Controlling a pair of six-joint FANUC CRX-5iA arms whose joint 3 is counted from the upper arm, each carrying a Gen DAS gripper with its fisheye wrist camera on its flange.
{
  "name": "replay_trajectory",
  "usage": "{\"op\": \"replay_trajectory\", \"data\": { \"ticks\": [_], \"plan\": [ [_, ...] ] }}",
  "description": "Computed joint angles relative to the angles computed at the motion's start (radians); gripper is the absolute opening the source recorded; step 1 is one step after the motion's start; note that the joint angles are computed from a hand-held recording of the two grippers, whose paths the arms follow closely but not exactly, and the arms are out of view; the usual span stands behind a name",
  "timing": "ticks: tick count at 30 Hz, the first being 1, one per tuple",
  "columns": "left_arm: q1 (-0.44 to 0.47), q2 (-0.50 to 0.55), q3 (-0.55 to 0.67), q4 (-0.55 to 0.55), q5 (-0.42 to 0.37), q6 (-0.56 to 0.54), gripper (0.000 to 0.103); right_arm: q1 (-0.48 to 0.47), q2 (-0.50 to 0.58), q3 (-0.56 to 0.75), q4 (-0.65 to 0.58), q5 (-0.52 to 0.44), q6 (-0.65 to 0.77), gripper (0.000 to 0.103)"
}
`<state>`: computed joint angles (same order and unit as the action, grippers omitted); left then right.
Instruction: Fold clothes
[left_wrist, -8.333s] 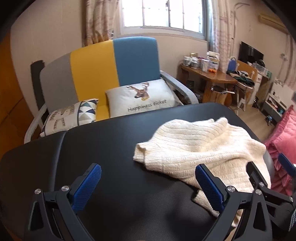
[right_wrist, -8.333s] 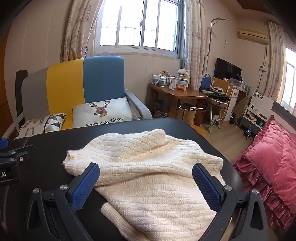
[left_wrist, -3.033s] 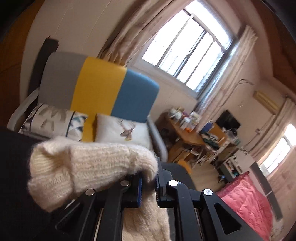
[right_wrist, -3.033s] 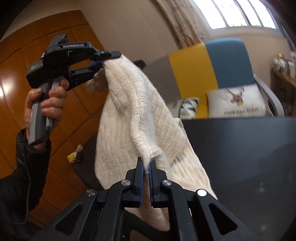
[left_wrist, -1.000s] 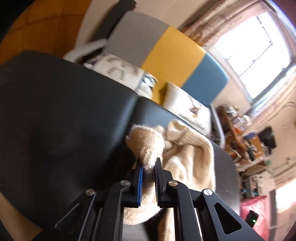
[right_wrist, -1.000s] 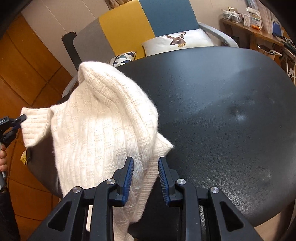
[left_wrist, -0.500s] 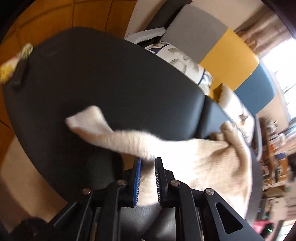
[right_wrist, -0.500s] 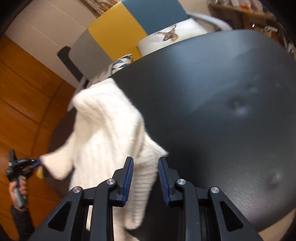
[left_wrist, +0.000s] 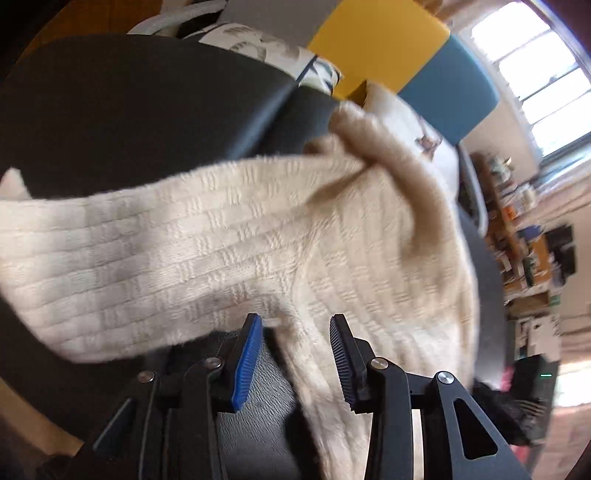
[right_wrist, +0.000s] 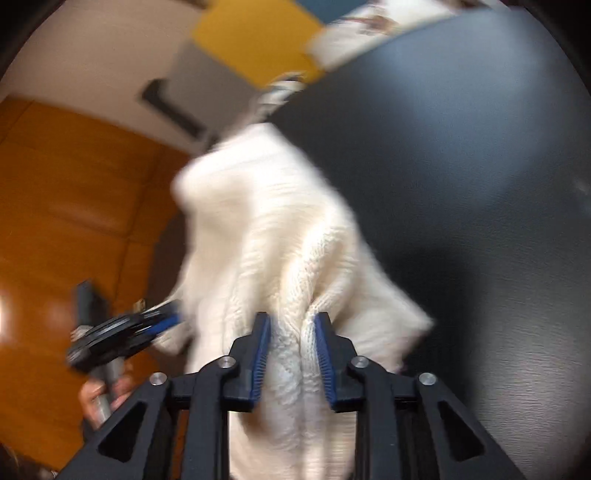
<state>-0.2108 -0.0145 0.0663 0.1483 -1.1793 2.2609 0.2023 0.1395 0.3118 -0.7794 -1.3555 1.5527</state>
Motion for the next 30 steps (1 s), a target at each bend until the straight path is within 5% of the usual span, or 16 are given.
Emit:
{"op": "replay_trajectory", "data": {
  "ticks": [4, 11, 20, 22, 26, 30],
  "plan": [
    [0.016, -0.014, -0.009, -0.015, -0.031, 0.013, 0.039, 0.135, -0.086, -0.028, 0.047, 0.052, 0.108, 0.011],
    [0.039, -0.019, 0.000, -0.041, -0.051, 0.024, 0.039, 0.420, -0.084, -0.052, 0.297, 0.069, 0.118, 0.015],
    [0.085, 0.000, -0.044, 0.013, -0.076, -0.043, 0.039, 0.158, -0.089, 0.028, 0.058, -0.028, 0.182, 0.028],
    [0.097, -0.004, -0.055, 0.031, -0.068, -0.058, 0.039, 0.137, -0.100, 0.025, 0.137, 0.016, 0.147, 0.028],
    [0.101, 0.001, -0.050, 0.030, -0.070, -0.077, 0.040, 0.242, -0.058, 0.018, 0.489, 0.113, 0.055, 0.030],
    [0.089, 0.015, -0.023, 0.006, -0.088, -0.065, 0.040, 0.271, 0.089, 0.150, 0.494, 0.031, 0.071, 0.030]
  ]
}}
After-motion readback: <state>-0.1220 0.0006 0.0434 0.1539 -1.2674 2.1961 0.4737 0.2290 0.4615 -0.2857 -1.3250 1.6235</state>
